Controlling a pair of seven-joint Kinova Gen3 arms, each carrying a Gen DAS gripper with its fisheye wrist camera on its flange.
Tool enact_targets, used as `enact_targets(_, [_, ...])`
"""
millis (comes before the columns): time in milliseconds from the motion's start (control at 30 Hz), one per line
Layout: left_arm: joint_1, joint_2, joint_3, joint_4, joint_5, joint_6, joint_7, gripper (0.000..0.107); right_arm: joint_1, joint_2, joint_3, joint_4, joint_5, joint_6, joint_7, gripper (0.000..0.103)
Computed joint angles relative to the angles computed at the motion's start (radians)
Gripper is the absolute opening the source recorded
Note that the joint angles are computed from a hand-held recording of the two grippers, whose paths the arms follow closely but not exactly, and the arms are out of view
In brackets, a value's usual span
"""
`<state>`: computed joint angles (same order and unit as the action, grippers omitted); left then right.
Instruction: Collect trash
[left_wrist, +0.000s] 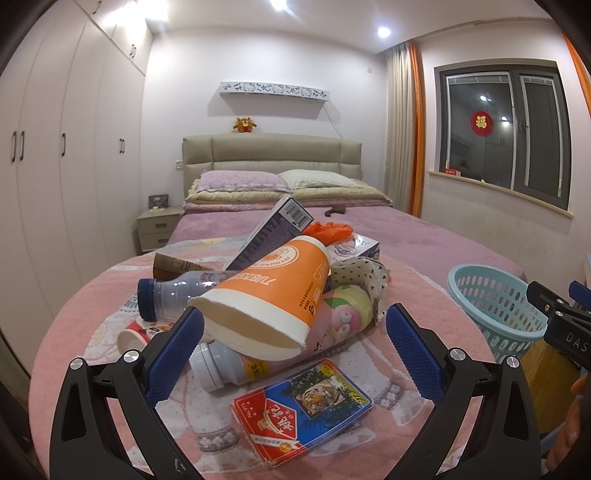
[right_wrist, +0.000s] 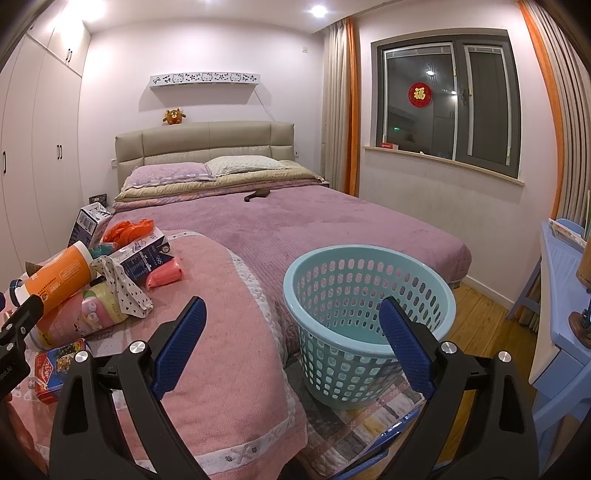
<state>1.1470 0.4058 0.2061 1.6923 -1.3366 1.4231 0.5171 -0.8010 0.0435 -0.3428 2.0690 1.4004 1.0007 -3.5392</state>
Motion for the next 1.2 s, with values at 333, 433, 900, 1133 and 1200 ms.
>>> enact_targets(333, [-0.002,-0.002,0.001,0.005,-0.002,-0.006,0.005,0.096,0.001,0.011,0.005,-0.013,0.003,-0.012,0.016,0.090])
enact_targets(433, [-0.001,-0.002,0.002,0.009,-0.002,-0.007,0.014,0.096,0.001,0.010,0.007,-0.014,0.010,-0.030,0.029,0.084])
enact_targets(900, [0.051,-0.276,-0.095,0.152,0.101,-0.163,-0.013,0.094,0.041,-0.010,0.020,-0.131,0.030,-0.269,0.197,0.037])
enact_targets(1133, [-0.273,-0.359,0.034,0.112,0.268,-0.447,-0.285,0.093,0.237,0.059,-0.044,-0.255,-0.162,-0.515,0.441,0.038])
enact_targets(1200, [-0.366,-0.328,0.084,0.078,0.310,-0.484,-0.366,0.093,0.330,0.084,-0.113,-0.278,-0.243,-0.552,0.523,0.038])
